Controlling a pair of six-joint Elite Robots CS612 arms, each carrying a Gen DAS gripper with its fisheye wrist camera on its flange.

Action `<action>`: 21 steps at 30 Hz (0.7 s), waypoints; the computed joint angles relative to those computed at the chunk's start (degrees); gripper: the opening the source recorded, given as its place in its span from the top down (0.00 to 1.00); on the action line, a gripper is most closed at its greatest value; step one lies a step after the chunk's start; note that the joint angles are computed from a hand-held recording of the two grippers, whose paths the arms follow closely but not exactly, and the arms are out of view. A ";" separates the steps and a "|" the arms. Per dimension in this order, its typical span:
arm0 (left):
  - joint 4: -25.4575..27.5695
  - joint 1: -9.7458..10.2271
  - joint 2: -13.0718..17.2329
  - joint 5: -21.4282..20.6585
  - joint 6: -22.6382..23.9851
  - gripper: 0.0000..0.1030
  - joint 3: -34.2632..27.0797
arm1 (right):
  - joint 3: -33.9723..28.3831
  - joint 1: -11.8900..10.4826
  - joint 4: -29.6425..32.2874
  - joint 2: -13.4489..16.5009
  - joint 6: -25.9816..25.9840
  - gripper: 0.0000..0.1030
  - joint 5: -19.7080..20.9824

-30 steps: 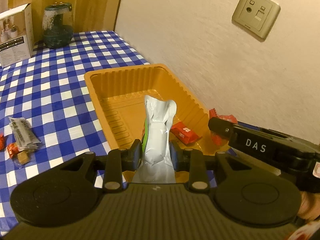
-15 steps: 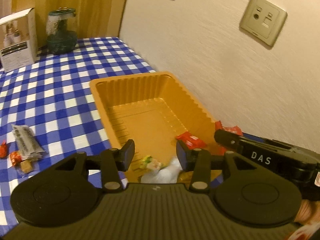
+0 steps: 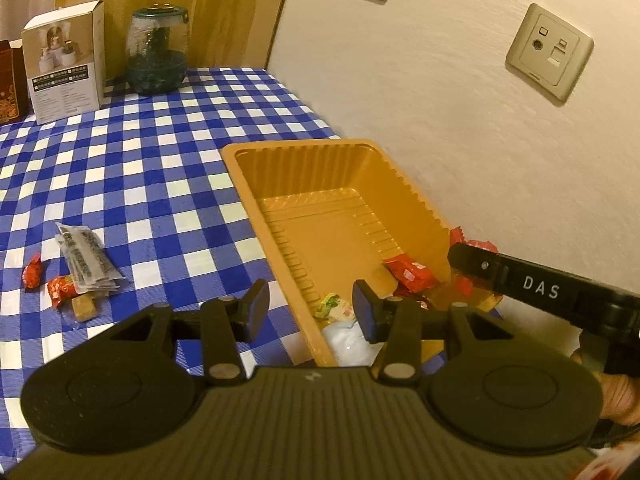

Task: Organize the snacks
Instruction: 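Open the right gripper while the left gripper opens, dropping both packets into the tray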

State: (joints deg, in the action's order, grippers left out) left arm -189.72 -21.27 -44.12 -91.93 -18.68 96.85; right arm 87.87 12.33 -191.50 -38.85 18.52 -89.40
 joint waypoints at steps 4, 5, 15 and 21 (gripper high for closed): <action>-0.07 0.24 0.08 -0.10 -0.53 0.60 0.21 | -0.39 -0.04 -0.17 0.24 0.86 0.56 0.86; -0.08 0.32 0.08 -0.17 -0.57 0.59 0.29 | -0.51 -0.14 -0.41 0.37 1.55 0.55 1.61; -1.08 0.88 -0.63 0.48 -1.10 0.58 2.17 | -0.24 -0.61 -2.33 0.42 6.59 0.23 3.35; -1.97 1.05 -1.87 1.01 -2.20 0.57 4.39 | 1.42 0.02 -1.70 -0.94 5.93 0.23 1.59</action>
